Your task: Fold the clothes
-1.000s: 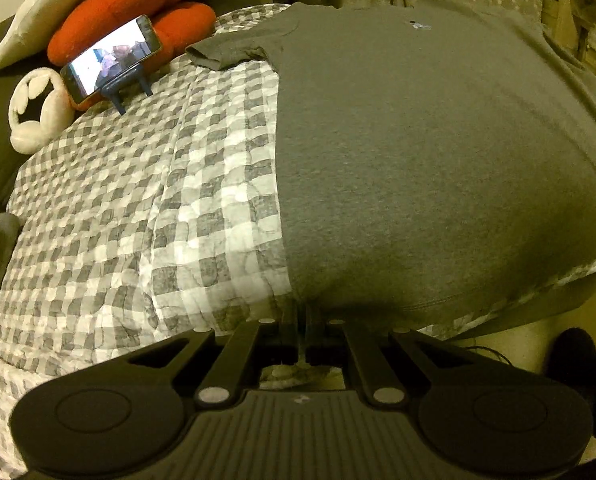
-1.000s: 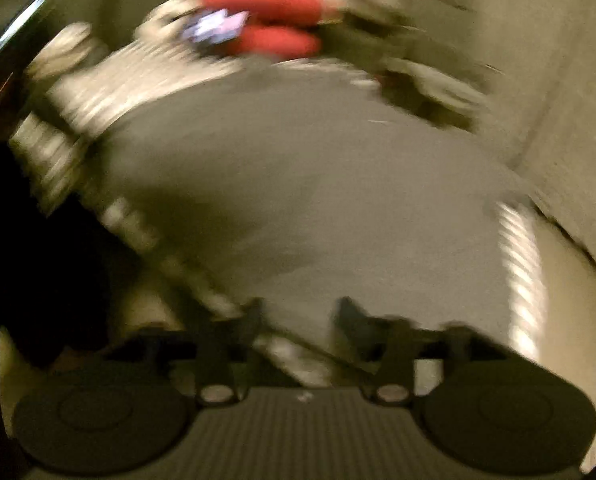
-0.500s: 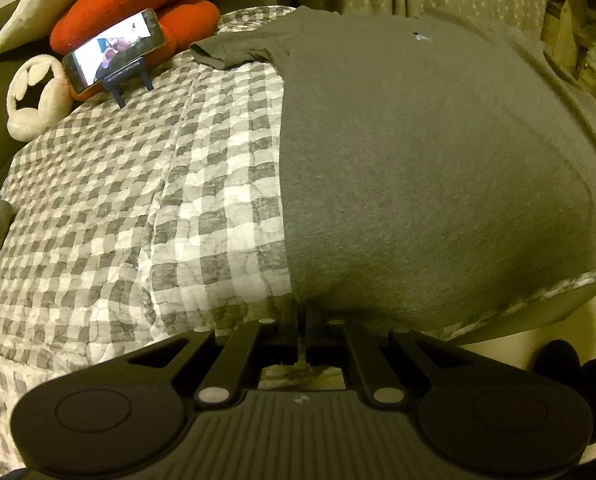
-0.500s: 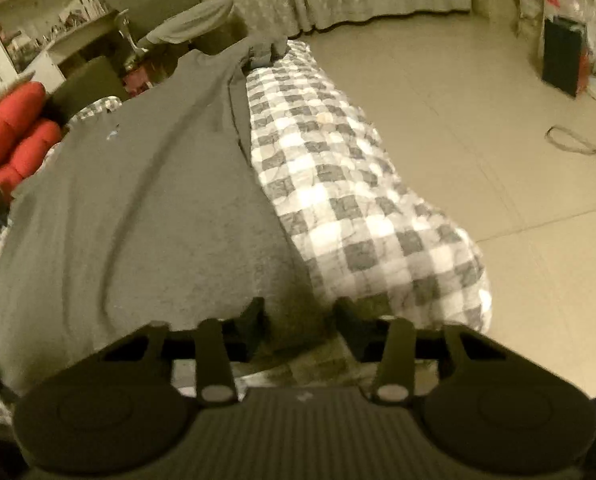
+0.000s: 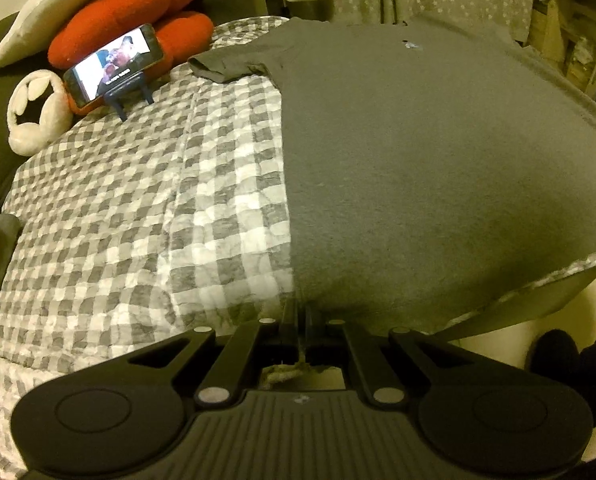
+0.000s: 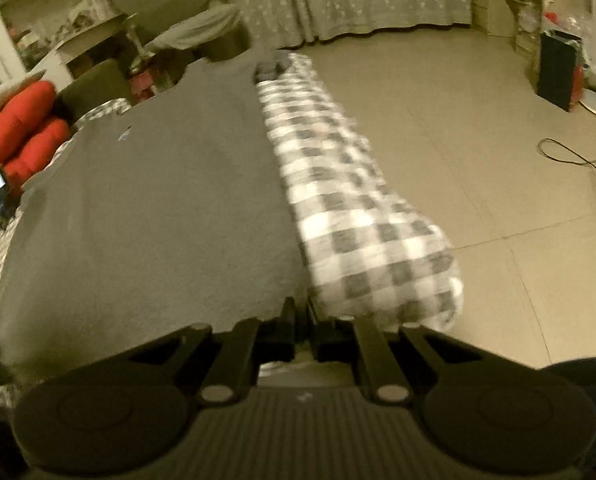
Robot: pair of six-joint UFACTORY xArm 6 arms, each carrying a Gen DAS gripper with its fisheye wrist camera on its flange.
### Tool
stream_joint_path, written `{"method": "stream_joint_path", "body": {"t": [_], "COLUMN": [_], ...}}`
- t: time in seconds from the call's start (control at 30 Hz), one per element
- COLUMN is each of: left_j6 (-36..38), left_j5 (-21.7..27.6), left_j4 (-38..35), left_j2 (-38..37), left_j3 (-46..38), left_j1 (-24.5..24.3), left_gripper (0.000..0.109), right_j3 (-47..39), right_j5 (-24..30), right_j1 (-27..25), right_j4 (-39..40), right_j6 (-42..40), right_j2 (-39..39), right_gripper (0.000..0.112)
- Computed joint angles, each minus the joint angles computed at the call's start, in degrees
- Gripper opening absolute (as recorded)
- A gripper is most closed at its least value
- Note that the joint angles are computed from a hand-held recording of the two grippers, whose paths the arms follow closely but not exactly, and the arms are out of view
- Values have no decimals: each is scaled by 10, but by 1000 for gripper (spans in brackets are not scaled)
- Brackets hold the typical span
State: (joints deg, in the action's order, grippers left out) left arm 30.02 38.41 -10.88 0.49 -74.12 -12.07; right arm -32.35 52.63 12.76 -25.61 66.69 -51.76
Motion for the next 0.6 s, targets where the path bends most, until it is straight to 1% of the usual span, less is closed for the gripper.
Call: {"method": "stream_joint_path", "body": {"t": [0.07, 0.13, 0.23, 0.3, 0.4, 0.47, 0.5, 0.6], "left_j6": [-3, -12, -9, -3, 12, 2, -4, -29], "left_j5": [4, 0, -6, -8, -2, 8, 17, 46], "left_j4": [1, 18, 33, 37, 15, 20, 29, 66], "left_j2": [5, 11, 7, 3, -6, 6, 15, 39], "left_j3": [-6, -8, -1, 4, 5, -10, -20, -42], "left_j1": [2, -3, -7, -8, -1, -2, -5, -15], "left_gripper": [3, 3, 3, 3, 3, 3, 3, 5], "right_j3": [2, 5, 5, 3, 1, 7, 11, 2], "right_j5": [14, 27, 23, 20, 31, 40, 38, 23], "right_j1": [12, 20, 8, 14, 34, 36, 29, 10], "right_j4": [-12, -21, -4, -5, -26, -30, -22, -8], "right_j6": [14, 21, 4, 0, 13, 15, 5, -25], "right_j2": [-19, -38, -18, -7, -7, -17, -19, 14], "right_gripper": [7, 7, 7, 7, 7, 7, 7, 8]}}
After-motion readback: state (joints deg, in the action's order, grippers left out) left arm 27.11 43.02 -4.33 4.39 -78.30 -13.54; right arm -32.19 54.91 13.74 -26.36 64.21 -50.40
